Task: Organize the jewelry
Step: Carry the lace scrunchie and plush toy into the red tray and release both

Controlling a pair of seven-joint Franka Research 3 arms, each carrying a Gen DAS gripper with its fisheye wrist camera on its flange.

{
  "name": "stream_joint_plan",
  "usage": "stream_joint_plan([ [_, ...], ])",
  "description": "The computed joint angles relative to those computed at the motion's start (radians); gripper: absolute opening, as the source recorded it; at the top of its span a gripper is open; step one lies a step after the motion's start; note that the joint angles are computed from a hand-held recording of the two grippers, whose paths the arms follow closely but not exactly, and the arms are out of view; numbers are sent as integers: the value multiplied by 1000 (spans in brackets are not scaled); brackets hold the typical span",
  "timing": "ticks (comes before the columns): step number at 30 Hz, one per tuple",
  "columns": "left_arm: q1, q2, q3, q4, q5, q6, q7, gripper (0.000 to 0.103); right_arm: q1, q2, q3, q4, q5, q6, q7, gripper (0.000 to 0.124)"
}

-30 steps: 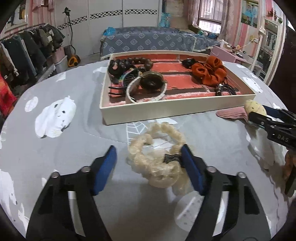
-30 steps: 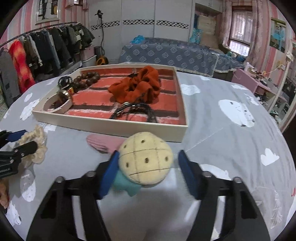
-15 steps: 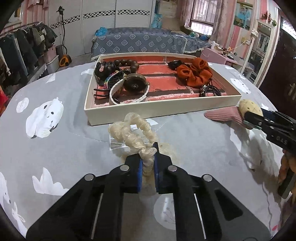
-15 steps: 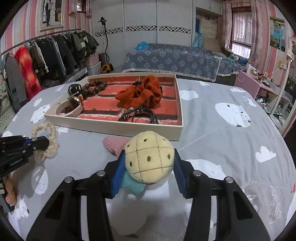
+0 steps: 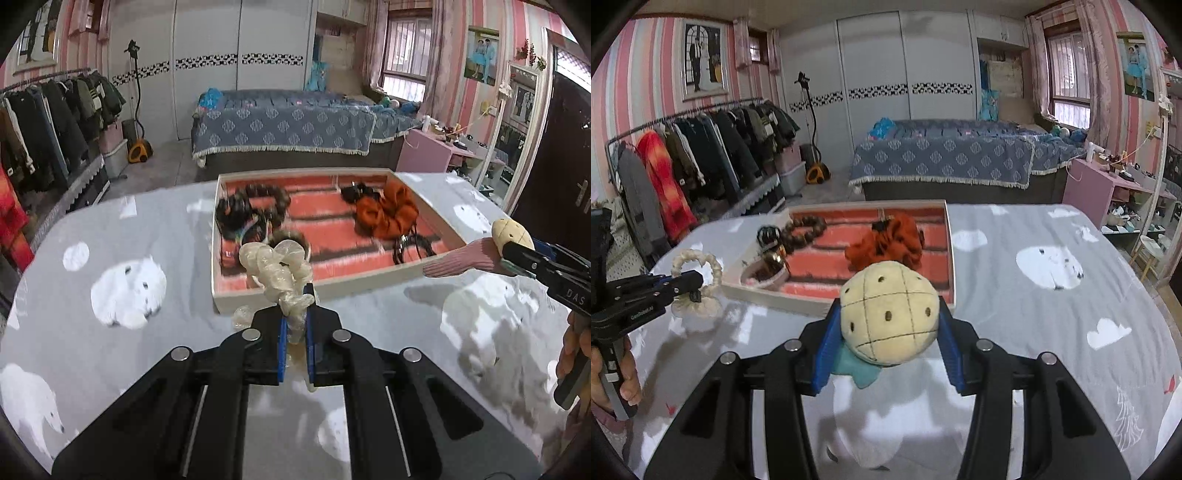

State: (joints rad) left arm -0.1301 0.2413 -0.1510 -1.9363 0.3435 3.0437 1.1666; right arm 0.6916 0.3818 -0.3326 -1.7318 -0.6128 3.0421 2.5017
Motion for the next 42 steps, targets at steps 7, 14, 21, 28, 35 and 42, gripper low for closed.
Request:
stream_joint_plan([
  [7,30,112,-48,188,-60,-77,99,6,-61,103,46,161,119,-23,-77,48],
  [14,12,301,-61,460,-108,-202,177,6,-92,258,54,368,260,-88,-168,48],
  [21,-53,408,24,589,-68,-255,124,7,-122,391,90,549,317,-230,-293,48],
  [28,-81,431,76,605,7,-256,35,9,-147,483,113,677,347,-327,-340,49],
  [35,-90,422,92,588,48,-249,-23,15,-150,481,122,679,349,-338,-359,55],
  [42,-109,346,130,493,119,-198,-115,52,-139,377,109,531,351,-247,-323,71],
])
